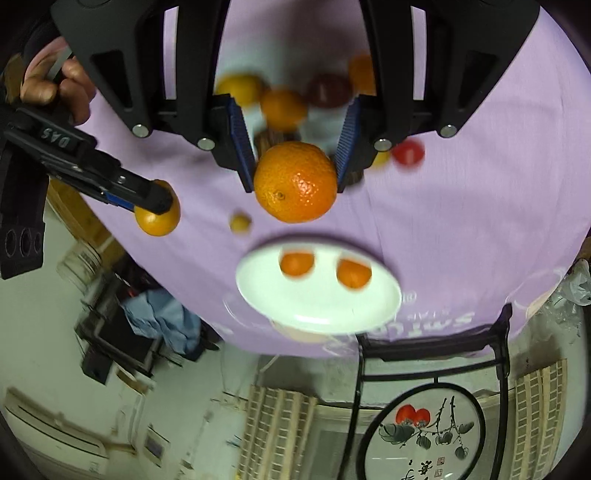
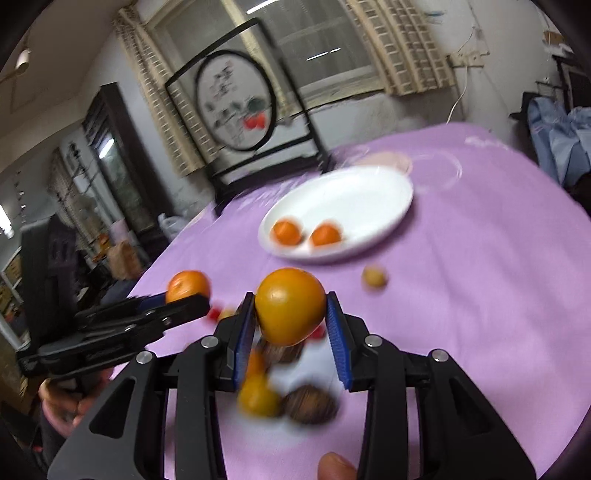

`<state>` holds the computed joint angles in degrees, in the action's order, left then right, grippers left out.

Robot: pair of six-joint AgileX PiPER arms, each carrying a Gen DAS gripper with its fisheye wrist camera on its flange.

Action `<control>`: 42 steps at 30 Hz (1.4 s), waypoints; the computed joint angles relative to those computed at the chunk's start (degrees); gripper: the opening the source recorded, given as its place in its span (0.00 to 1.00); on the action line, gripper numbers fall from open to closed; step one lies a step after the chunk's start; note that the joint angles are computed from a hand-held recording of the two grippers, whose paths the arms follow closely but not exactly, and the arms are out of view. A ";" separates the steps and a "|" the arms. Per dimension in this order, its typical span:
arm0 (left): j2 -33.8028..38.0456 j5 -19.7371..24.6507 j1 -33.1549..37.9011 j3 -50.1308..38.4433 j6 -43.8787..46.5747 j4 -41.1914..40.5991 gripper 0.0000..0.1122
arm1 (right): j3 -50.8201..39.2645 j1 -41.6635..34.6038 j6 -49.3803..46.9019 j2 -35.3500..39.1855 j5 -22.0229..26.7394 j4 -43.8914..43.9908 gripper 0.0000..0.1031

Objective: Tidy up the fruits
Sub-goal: 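Lower both held fruits onto the white plate and open both tools, then move both open tools back to the fruit cluster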

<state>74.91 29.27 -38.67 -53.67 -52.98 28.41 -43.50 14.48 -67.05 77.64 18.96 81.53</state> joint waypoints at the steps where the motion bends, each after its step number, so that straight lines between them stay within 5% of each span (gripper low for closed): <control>1: 2.45 -0.05 1.60 -2.70 2.09 -1.46 0.39 | -2.28 -0.11 0.45 2.52 -0.84 -0.33 0.37; 8: 22.53 5.61 10.00 -26.70 16.58 -9.91 0.39 | -23.38 -0.46 19.84 21.85 -2.10 -18.39 0.37; 13: 36.33 14.75 12.48 -43.40 22.12 -12.22 0.39 | -35.45 -0.50 38.68 31.21 2.15 -36.97 0.37; 18: 42.73 18.51 12.91 -51.44 23.88 -10.84 0.38 | -41.33 -0.87 42.90 35.59 5.48 -42.83 0.37; 20: 43.27 19.00 12.80 -52.44 23.49 -10.00 0.47 | -41.99 -1.56 42.45 35.81 6.83 -42.36 0.42; 24: 37.95 15.41 12.74 -45.55 17.31 -6.08 0.68 | -38.45 -3.08 36.05 32.15 6.01 -35.68 0.70; 26: 32.85 12.96 13.14 -39.49 15.19 -6.26 0.77 | -34.44 -3.00 31.18 28.41 3.50 -31.47 0.99; 29: 24.03 9.78 12.66 -29.08 9.42 -2.66 0.83 | -28.14 -2.14 21.81 22.73 0.77 -24.76 0.99; 35: 5.38 6.65 9.16 -6.85 -5.62 7.77 0.88 | -10.79 -2.23 -11.20 10.65 -0.13 5.04 0.99; 37: 0.40 6.48 7.59 -0.52 -9.61 10.32 0.88 | -6.93 -4.28 -14.56 8.81 6.54 4.44 0.99; 42: -11.36 5.71 1.70 14.90 -17.36 13.11 0.88 | -2.75 -5.97 -9.58 4.48 12.46 -9.82 0.99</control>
<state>63.55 34.98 -36.97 -38.77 -70.35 41.52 -46.25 8.51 -76.63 82.12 31.42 71.71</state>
